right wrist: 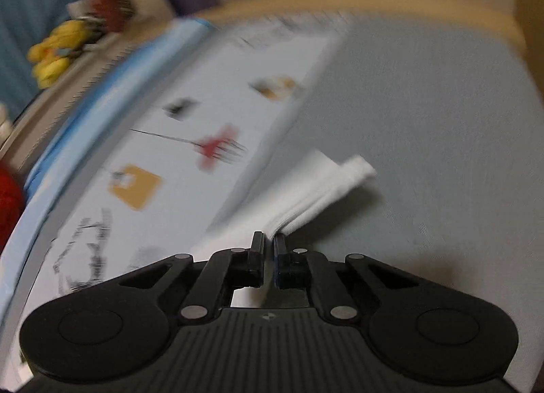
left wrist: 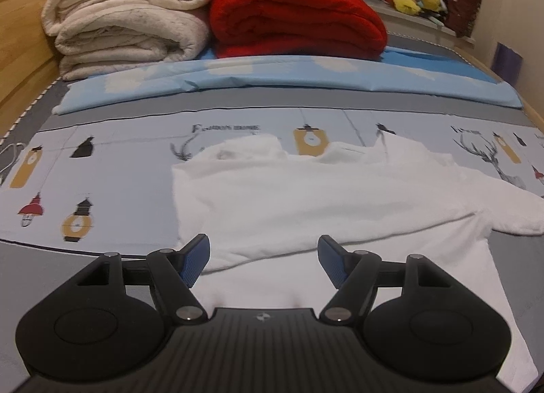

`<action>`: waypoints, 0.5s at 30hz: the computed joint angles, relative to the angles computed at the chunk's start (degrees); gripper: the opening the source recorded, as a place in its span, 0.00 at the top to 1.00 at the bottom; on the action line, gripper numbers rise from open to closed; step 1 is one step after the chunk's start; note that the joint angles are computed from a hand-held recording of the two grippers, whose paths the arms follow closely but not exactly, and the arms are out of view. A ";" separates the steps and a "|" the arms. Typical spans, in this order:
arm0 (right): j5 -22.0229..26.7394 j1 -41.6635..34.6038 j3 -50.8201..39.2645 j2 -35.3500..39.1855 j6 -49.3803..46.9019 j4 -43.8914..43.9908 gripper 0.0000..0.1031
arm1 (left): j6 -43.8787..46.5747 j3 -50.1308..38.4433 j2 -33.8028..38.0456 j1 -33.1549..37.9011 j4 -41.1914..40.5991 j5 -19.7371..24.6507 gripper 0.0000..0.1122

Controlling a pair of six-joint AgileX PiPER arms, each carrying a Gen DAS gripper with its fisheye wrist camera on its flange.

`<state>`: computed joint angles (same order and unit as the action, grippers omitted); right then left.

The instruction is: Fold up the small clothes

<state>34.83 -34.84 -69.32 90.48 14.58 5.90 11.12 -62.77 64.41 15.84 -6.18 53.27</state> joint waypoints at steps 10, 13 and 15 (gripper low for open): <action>-7.43 40.33 -0.93 -15.42 -10.17 11.65 0.96 | 4.78 -4.77 3.18 13.90 -6.93 2.85 0.33; -1.05 50.68 -4.24 -12.80 -24.34 28.84 0.94 | 5.82 -7.08 5.16 17.19 -9.36 4.59 0.33; 5.11 52.58 -4.65 -10.74 -32.51 38.43 0.94 | 6.28 -8.30 6.41 18.74 -10.45 5.26 0.33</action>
